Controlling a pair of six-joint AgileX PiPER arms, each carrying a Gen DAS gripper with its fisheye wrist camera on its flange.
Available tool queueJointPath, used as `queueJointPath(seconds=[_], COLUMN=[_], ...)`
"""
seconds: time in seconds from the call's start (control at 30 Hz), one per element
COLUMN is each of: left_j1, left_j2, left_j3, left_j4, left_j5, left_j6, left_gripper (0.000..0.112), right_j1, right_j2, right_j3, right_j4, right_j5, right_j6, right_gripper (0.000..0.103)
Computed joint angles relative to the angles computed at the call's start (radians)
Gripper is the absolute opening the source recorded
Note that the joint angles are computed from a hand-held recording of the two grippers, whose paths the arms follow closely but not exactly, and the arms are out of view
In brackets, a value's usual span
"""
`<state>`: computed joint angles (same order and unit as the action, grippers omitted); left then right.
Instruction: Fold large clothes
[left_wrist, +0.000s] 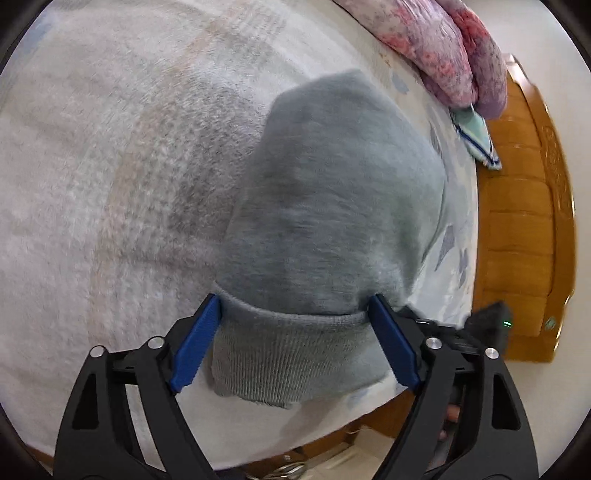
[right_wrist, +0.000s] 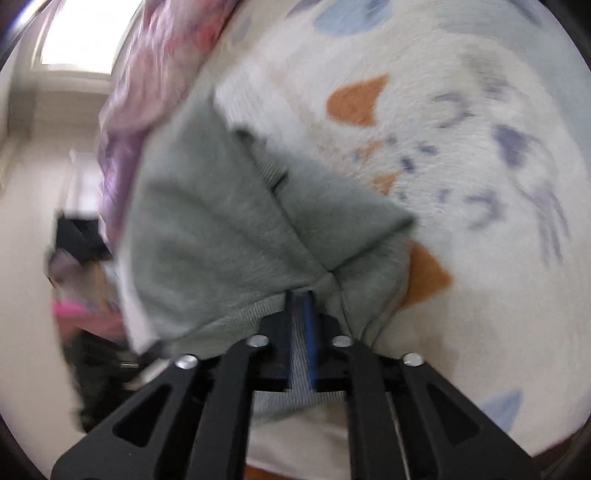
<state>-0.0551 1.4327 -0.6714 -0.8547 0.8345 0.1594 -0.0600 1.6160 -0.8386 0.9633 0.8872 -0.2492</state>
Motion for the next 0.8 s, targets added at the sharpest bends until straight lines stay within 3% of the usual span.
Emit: queueJointPath(seconds=[0.03, 0.07, 0.17, 0.3, 0.53, 0.67, 0.8], left_j1=[0.004, 0.014, 0.032, 0.002, 0.014, 0.013, 0.024], left_j2=[0.005, 0.006, 0.015, 0.059, 0.153, 0.150, 0.168], left_j3=[-0.002, -0.002, -0.002, -0.053, -0.095, -0.092, -0.077], left_j4=[-0.004, -0.011, -0.018, 0.025, -0.023, -0.035, -0.094], left_j5=[0.002, 0.004, -0.003, -0.011, 0.019, 0.017, 0.013], left_j6=[0.008, 0.015, 0.021, 0.011, 0.066, 0.069, 0.104], left_gripper=[0.083, 0.083, 0.085, 0.086, 0.092, 0.093, 0.094], right_j1=[-0.038, -0.070, -0.132, -0.085, -0.136, -0.139, -0.121], right_j2=[-0.046, -0.078, -0.101, -0.013, 0.115, 0.136, 0.158], right_j3=[0.032, 0.059, 0.133, 0.163, 0.220, 0.261, 0.274], right_j4=[-0.012, -0.022, 0.006, 0.053, 0.317, 0.413, 0.501], right_j5=[0.007, 0.015, 0.048, 0.011, 0.107, 0.115, 0.141], right_j6=[0.037, 0.050, -0.032, -0.060, -0.301, -0.394, -0.433], right_gripper=[0.055, 0.065, 0.065, 0.065, 0.066, 0.081, 0.080])
